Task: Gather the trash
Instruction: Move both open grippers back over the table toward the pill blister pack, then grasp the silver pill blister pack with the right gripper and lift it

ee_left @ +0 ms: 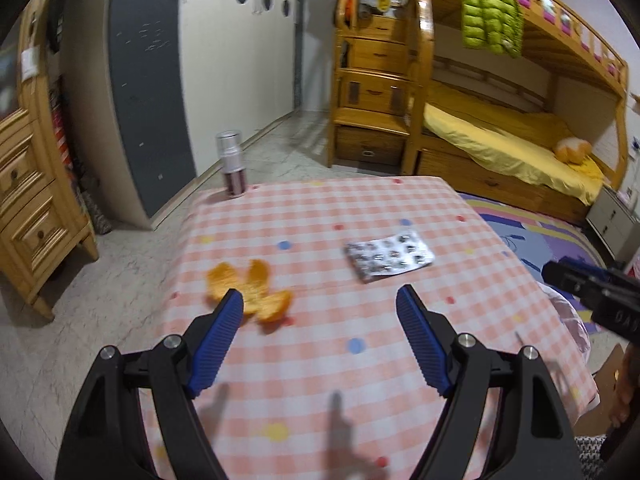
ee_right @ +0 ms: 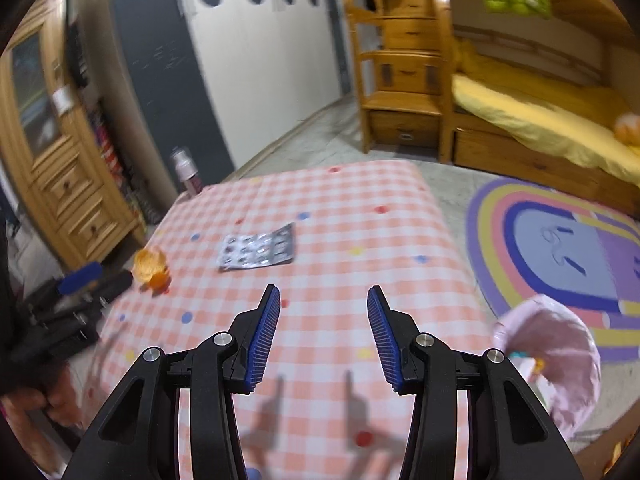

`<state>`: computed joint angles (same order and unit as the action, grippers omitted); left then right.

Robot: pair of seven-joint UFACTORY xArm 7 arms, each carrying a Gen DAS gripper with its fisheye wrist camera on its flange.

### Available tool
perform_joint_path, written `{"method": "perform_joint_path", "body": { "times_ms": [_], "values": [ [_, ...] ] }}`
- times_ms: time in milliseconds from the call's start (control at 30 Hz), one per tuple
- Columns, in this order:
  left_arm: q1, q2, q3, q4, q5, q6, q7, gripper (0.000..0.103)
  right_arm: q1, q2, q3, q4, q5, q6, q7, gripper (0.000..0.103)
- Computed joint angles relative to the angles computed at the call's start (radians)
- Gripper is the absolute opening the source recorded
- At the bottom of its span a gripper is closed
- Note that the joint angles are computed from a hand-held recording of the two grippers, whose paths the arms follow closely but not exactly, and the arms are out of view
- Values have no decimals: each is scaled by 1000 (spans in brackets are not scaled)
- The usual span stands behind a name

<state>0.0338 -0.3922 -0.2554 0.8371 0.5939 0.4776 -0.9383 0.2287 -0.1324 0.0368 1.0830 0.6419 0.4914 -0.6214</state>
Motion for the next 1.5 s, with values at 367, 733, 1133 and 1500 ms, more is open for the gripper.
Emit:
{"method": "perform_joint_path", "body": {
  "times_ms": [367,733,1133,1500],
  "values": [
    [73,-14,-11,4,73,85,-34,84,18,158,64,132,-116,20,26,36],
    [31,129,87,104,116,86,-45,84,3,376,109,352,-326,66,172,42],
    [28,146,136,113,95,99,-63,86,-1,496,137,497,-402,123,227,41],
    [25,103,112,72,85,118,-46,86,-18,365,123,362,-380,188,216,0]
  ]
}}
